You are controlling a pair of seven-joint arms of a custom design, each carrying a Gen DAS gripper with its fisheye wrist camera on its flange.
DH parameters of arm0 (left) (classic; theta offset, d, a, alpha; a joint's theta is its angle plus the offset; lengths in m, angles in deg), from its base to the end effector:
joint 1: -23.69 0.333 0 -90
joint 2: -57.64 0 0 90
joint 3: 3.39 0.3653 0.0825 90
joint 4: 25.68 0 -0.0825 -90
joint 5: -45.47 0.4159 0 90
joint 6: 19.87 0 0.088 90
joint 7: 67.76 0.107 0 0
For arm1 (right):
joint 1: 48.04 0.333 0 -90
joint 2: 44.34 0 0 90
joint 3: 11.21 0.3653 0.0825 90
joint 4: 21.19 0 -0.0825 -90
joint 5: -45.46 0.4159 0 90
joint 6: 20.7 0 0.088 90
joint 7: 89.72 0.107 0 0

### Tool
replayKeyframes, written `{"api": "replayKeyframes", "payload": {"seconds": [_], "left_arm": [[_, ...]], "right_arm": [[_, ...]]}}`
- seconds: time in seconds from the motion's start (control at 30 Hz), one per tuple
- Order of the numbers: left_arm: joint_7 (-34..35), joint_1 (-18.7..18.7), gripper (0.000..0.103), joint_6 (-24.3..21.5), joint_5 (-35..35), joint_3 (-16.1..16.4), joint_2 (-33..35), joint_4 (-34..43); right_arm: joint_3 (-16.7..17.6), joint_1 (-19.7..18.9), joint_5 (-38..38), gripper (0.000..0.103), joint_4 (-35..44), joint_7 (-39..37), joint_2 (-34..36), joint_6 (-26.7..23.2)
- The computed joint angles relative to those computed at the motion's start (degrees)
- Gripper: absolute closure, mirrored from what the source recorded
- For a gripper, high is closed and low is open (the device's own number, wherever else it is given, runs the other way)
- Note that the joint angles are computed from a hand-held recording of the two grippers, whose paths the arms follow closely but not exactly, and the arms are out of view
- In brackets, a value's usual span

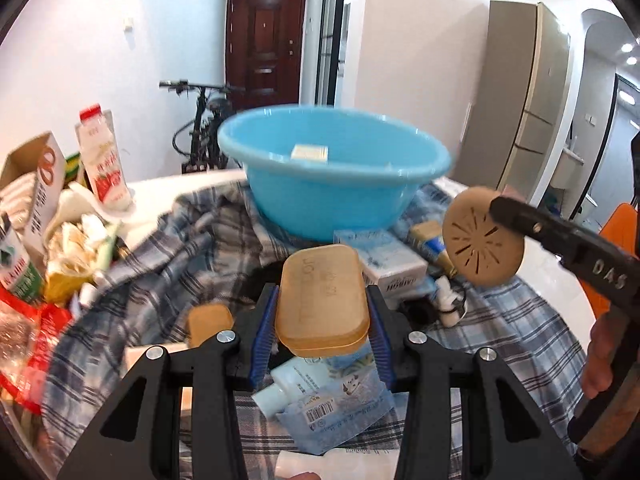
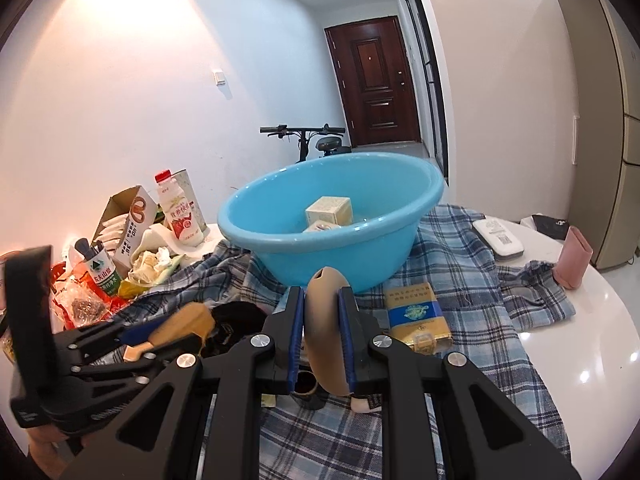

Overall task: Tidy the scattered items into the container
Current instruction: 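Lift both held items and carry them over the blue basin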

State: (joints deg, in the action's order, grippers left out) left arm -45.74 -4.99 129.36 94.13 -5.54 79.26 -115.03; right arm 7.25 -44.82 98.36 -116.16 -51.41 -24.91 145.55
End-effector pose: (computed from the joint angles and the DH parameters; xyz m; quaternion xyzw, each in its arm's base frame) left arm 0.6487 -0.3998 0.5346 -0.6565 0.6189 -0.3230 0.2856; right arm 0.7146 0.1950 0.5405 -0.7212 0.4771 -0.1682 0.4732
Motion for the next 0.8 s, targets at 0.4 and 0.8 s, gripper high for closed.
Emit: {"api": "replayKeyframes", "payload": {"seconds": [0.4,0.8], "left_arm": [[-4.4,-0.6,0.062,-0.26,8.18,1.06,-0.98,4.33],[-2.5,-0.43,0.062,-3.83,10.04,2.11,2.7,13.49]], "right_arm": [[-0.67,2.67,-4.13,0.084,1.84,2.16,-2.23,3.43],[-3.57,6.29,-23.43,0.084,9.61,19.45,1.47,4.07]]}}
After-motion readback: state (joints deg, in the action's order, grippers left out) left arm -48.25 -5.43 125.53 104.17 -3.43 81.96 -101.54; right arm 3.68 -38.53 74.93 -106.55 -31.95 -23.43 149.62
